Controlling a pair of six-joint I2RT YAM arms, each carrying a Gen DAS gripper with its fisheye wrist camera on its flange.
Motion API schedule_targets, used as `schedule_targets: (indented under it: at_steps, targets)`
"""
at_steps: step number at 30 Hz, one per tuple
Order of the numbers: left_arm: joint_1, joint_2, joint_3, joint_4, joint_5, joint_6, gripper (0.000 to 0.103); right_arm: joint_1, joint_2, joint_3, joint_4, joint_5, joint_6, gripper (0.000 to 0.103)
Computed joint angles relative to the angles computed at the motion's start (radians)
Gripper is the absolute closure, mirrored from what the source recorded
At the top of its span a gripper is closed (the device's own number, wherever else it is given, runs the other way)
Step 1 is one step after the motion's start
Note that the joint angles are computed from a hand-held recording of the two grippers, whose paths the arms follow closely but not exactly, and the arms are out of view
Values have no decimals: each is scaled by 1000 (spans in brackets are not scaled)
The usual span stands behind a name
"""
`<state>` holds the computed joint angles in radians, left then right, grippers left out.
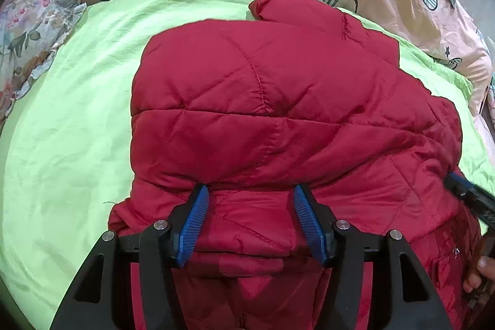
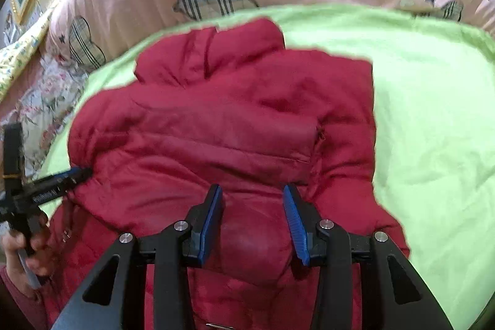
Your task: Fold large clothes
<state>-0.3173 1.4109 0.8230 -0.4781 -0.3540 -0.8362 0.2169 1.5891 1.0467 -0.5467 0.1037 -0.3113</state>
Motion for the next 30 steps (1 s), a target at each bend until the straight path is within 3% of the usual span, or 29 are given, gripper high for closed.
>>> schedule_targets:
  at_steps: [4,8,15,17,23,30]
  targets:
    - [15,4,-2,8,14,6,43,1,23,-10,37,3,6,63]
    - [2,-17,26,-66,12,-29,41,-5,28,-2,26,-16,16,63]
    - [-144,-172,12,-244,-60,-208,40,-51,-66,63,-155,-117,89,59]
    - [-194,-220,-3,-286,-79,-271,40,-59,-113,86,-243,-151,105,47]
    - [-462,-312,-5,-497,-187,-565,40,-93,-332,86,-467,-206,48,40]
    - [-879,-324,27,-819,-258,-1084,35,-211,-535,71,-636,-222,-82,35]
